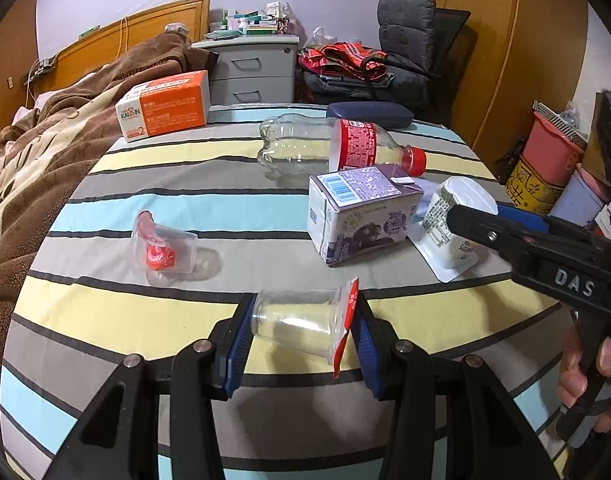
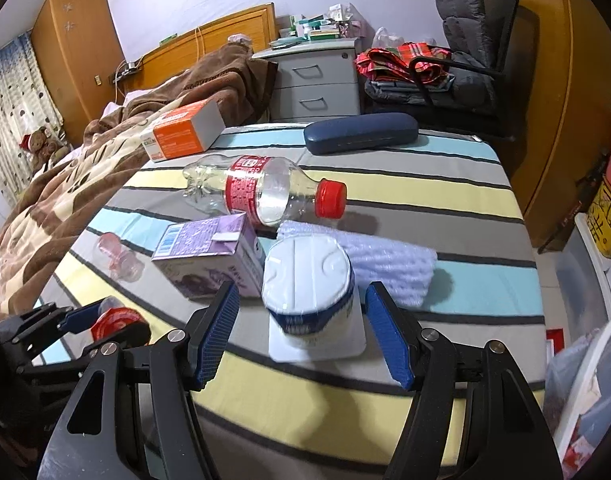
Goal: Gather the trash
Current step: 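Grasp the white yogurt cup with the right tool while the left tool holds the plastic cup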
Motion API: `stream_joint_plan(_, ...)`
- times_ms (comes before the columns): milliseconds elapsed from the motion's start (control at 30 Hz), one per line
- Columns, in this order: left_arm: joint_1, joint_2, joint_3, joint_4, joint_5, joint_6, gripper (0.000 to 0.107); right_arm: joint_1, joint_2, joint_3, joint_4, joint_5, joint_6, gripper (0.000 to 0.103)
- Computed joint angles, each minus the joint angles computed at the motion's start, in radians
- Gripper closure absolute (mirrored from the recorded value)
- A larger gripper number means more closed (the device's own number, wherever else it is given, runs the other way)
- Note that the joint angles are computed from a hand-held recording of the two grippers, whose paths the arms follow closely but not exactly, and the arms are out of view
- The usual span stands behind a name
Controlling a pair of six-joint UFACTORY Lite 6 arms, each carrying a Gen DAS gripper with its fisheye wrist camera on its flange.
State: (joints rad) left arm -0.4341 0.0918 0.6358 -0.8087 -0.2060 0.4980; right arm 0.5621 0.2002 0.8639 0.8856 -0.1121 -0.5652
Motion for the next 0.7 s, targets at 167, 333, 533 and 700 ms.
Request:
stream_joint_plan(167, -0.006, 0.024, 0.017, -0.031, -0.005, 0.026, 0.058, -0.005, 0.012, 0.012, -0.007, 0.011, -0.006, 0.053)
stream_joint_plan(333, -0.022, 0.016, 0.013, -0.078, -0.012, 0.06, 0.058, 0.006, -0.049, -0.043, -0.024, -0.007, 0.013, 0.053)
stream_joint_plan(533, -0.055, -0.011, 0.0, -0.142, -0.019, 0.11, 0.058, 0.031, -0.137, -0.118, 0.135, -0.024, -0.121, 0.053)
stream_joint_plan(700, -0.102, -0.04, -0.007, -0.26, -0.029, 0.212, 0.058, 0.042, -0.224, -0.193, 0.267, -0.035, -0.221, 0.053)
